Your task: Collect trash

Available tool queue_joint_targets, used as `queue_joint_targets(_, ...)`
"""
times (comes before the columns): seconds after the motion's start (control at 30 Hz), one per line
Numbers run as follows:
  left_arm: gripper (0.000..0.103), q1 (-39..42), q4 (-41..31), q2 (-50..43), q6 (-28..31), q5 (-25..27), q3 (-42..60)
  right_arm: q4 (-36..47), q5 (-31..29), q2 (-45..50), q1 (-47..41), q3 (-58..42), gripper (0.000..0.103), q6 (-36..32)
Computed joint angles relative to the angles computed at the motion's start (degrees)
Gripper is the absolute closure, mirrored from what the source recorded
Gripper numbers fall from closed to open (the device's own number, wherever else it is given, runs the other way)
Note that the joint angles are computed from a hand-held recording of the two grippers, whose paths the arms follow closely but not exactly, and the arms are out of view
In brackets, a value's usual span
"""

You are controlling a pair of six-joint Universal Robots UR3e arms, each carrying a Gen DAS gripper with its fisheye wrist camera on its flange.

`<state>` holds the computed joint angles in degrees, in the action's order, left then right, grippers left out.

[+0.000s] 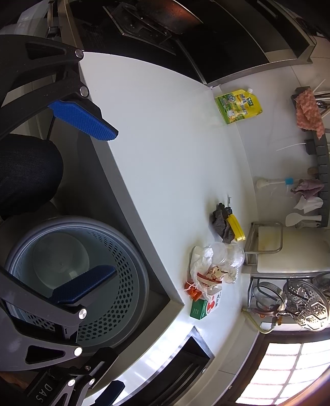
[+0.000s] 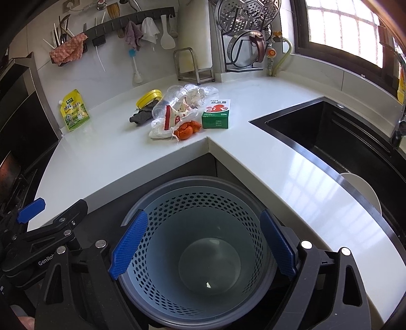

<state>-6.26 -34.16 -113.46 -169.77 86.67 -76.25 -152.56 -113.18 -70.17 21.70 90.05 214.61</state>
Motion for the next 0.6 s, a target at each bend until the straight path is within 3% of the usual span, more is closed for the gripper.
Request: queue_joint_targets(0.6,0.006,-0.65,-0.64,-1.12,-0.29,0.66,1.96,-0.95,0.88,-0.13,-1.27,1.5,0.017,0.23)
